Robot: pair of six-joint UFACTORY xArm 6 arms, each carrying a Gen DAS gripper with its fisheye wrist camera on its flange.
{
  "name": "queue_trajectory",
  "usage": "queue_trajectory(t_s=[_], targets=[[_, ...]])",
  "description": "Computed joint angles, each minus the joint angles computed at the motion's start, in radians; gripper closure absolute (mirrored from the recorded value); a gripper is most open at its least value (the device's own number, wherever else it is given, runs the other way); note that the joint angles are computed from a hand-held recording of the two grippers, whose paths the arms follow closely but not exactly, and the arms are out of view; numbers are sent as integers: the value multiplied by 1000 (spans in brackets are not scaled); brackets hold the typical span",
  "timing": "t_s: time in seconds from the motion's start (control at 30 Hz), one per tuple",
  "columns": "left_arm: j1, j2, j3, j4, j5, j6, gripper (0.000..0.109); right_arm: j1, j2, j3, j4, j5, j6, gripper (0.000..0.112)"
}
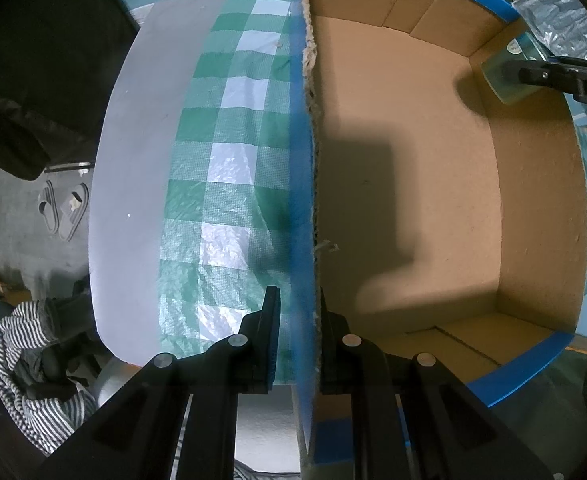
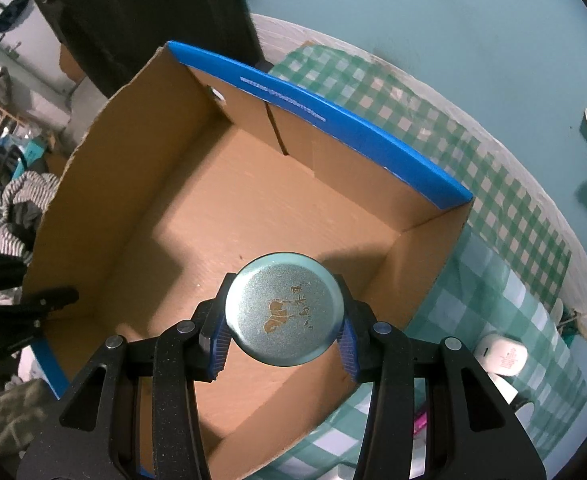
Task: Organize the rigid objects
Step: 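Carry the tin into the box and open the right gripper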
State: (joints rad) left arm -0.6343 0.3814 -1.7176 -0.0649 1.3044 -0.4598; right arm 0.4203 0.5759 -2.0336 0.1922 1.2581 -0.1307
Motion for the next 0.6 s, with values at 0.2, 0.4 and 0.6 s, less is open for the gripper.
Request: queue_trajectory(t_s=[0.2, 0.4, 0.6], targets=[[-16, 14, -27, 0, 8, -17, 95, 3, -3, 7, -15, -15, 10, 66], [-18, 12, -25, 2, 11, -21, 95, -1, -26, 28, -14, -39, 21, 56], [-21, 16, -31, 7, 13, -26, 95, -12, -72, 56, -3, -63, 41, 49]])
